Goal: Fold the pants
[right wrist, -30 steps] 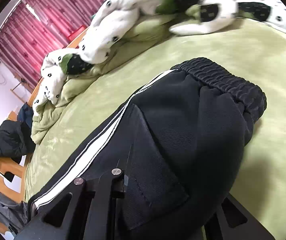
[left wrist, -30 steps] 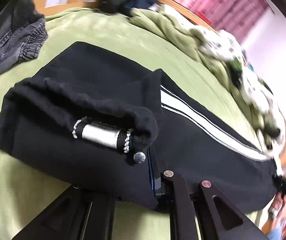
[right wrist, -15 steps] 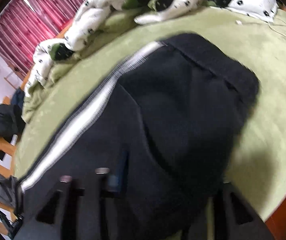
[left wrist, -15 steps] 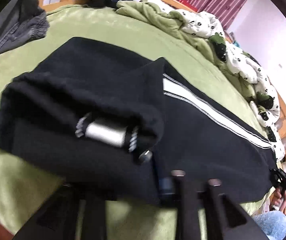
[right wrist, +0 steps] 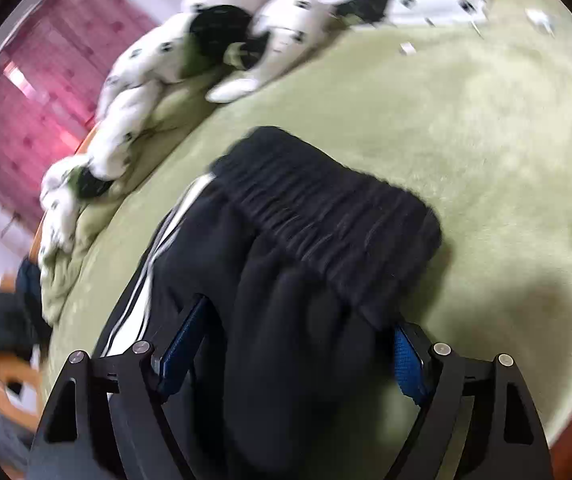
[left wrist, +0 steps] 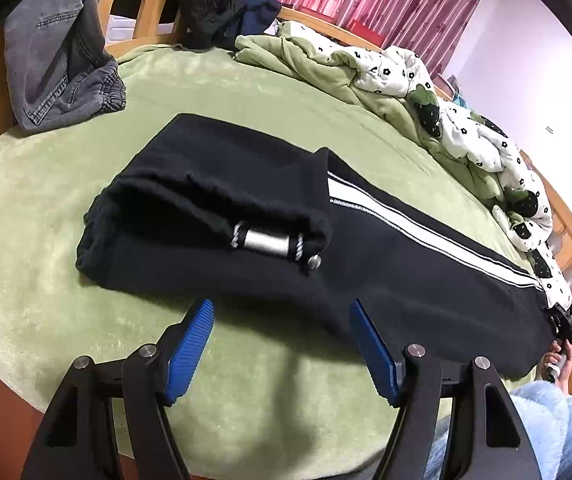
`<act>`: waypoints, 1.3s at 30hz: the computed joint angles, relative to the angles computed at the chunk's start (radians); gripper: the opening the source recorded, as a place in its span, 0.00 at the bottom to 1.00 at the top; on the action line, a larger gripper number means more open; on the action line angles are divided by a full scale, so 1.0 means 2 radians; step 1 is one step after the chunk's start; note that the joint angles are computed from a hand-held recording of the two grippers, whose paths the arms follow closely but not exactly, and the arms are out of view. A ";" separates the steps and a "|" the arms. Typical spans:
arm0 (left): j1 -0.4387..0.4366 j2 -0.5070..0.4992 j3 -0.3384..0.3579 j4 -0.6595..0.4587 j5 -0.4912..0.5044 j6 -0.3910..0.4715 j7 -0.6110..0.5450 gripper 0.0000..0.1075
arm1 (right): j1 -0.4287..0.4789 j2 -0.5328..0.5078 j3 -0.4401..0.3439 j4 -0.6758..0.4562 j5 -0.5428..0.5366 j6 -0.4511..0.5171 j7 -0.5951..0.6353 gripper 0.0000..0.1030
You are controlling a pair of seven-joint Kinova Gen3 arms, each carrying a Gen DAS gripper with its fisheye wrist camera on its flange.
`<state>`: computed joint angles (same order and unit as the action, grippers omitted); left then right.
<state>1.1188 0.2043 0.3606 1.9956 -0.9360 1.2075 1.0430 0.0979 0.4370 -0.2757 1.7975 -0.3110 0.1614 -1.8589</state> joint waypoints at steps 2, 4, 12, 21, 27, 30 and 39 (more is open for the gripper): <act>-0.003 0.003 -0.002 -0.010 0.004 0.010 -0.010 0.64 | -0.041 -0.014 0.045 0.001 0.036 -0.023 -0.012 0.46; -0.002 0.007 -0.004 -0.021 0.000 0.027 -0.023 0.64 | -0.055 -0.022 0.062 -0.005 0.054 -0.029 -0.008 0.46; -0.003 0.027 -0.015 -0.055 -0.004 0.064 -0.081 0.64 | -0.112 -0.030 0.127 0.006 0.180 0.043 -0.094 0.67; -0.052 0.053 -0.045 -0.081 0.027 0.035 -0.216 0.13 | -0.320 -0.124 0.292 0.088 0.354 0.083 -0.272 0.70; 0.018 -0.032 -0.173 0.000 -0.021 -0.004 -0.177 0.12 | -0.426 -0.138 0.310 0.066 0.450 0.145 -0.379 0.70; 0.036 -0.093 -0.232 0.058 -0.051 -0.065 -0.147 0.15 | -0.412 -0.117 0.265 0.026 0.430 0.158 -0.362 0.70; -0.106 -0.147 -0.096 0.135 -0.085 -0.111 -0.118 0.72 | -0.410 -0.033 0.158 -0.095 0.447 0.213 -0.321 0.70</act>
<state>0.9065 -0.0894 0.1677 2.2650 -1.1053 0.9846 0.8078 -0.7221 0.3712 0.0405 1.6075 0.5825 0.5866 -2.5015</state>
